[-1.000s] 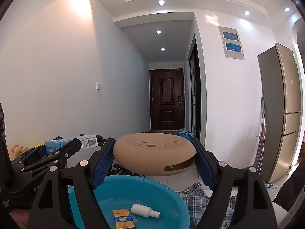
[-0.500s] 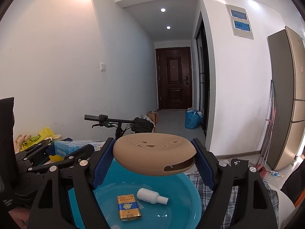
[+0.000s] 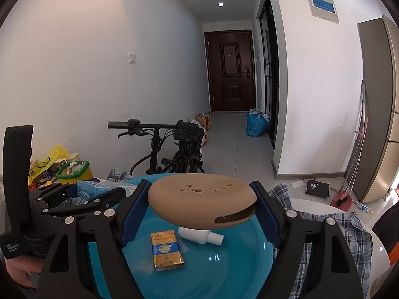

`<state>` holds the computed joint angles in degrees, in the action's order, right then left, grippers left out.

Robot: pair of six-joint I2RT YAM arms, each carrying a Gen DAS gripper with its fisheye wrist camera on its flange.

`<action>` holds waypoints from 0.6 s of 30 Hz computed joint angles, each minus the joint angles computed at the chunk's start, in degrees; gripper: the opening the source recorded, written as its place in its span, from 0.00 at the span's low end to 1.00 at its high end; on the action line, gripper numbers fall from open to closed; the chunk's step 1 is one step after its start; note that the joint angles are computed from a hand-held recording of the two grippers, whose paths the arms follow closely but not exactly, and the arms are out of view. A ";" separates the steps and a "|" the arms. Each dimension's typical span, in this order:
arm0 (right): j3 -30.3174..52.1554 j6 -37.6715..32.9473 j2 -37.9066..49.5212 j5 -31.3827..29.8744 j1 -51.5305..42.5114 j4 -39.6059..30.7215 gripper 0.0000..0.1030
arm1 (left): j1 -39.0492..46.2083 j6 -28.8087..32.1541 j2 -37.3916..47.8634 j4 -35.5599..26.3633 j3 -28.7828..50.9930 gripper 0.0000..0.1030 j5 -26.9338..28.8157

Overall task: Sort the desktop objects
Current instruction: 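Lower both held items over the turquoise basin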

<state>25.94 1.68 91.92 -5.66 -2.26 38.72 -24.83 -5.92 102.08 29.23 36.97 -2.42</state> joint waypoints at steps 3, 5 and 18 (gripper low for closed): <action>2.26 -0.15 2.56 -1.06 -0.30 -2.81 0.76 | -0.01 0.34 1.62 -3.19 2.05 0.57 0.07; 3.50 -0.44 3.79 -1.41 -0.42 -4.56 0.76 | 0.25 -0.05 2.97 -5.43 3.63 0.57 0.35; 8.72 -0.61 9.32 -4.61 -1.35 -11.66 0.76 | 2.34 -1.25 9.04 -10.16 8.86 0.57 2.87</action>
<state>34.67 1.07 101.24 -10.27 -3.60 27.07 -22.49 -7.17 111.12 19.07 45.83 0.45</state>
